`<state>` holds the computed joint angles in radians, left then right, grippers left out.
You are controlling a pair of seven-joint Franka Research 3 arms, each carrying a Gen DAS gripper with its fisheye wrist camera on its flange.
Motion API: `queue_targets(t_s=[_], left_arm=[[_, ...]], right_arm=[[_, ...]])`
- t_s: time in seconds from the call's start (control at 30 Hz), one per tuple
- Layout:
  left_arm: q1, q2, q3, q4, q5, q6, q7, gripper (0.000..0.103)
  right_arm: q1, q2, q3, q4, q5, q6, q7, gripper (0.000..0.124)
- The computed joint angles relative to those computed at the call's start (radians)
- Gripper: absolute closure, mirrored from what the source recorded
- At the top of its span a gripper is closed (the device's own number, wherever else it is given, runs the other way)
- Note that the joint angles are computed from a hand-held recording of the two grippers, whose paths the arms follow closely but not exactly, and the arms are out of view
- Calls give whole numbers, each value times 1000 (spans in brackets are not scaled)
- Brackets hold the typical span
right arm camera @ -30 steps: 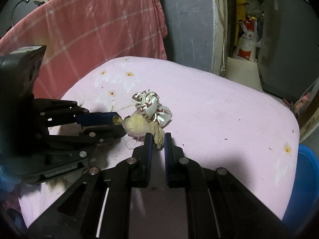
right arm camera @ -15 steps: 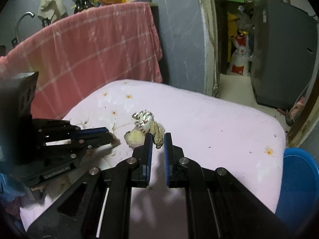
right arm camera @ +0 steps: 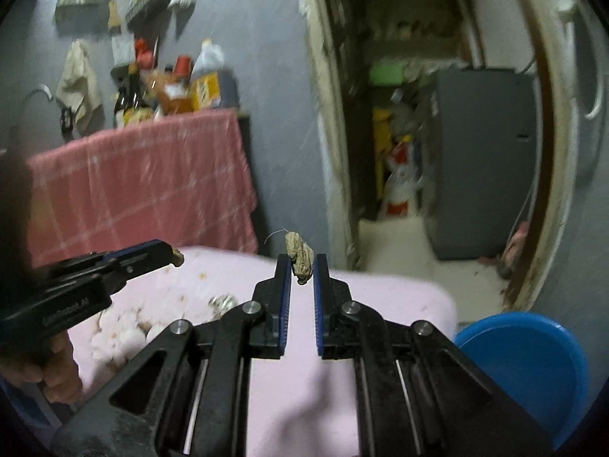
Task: Collect trash
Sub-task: 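Lift both tan scraps off the stool with both grippers, then carry the tan scraps with both grippers over the blue basin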
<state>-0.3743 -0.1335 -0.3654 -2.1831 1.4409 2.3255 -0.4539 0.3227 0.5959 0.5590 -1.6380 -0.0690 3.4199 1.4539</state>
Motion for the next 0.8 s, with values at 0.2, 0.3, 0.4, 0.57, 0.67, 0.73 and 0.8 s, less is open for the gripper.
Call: queue_targets(t_s=[0.2,0.3,0.4,0.57,0.67,0.73,0.8], left_arm=[[-19,74,-6,113,104,-3,-12,97],[-33,116,9,174,138,29,-21,97],[-55,172,21,248,177,46,-19,97],[-93,273,58,372,215,100,2,97],[-113,331,84,441,194,144,38,97],[-127,367,101,484,161,168,79,97],[-137,405,118,529,106,202,135,97]], right_arm=[[16,-69,-86,-73,33,145,77,113],[36,-100,-148,-98,53,170,113,113],[89,-127,-233,-116,94,184,108,113],[141,-168,-327,-155,182,204,65,113],[128,-186,-338,-179,199,200,63,113],[92,-191,-320,-176,173,149,84,113],[64,-193,-309,-176,162,111,99,113]])
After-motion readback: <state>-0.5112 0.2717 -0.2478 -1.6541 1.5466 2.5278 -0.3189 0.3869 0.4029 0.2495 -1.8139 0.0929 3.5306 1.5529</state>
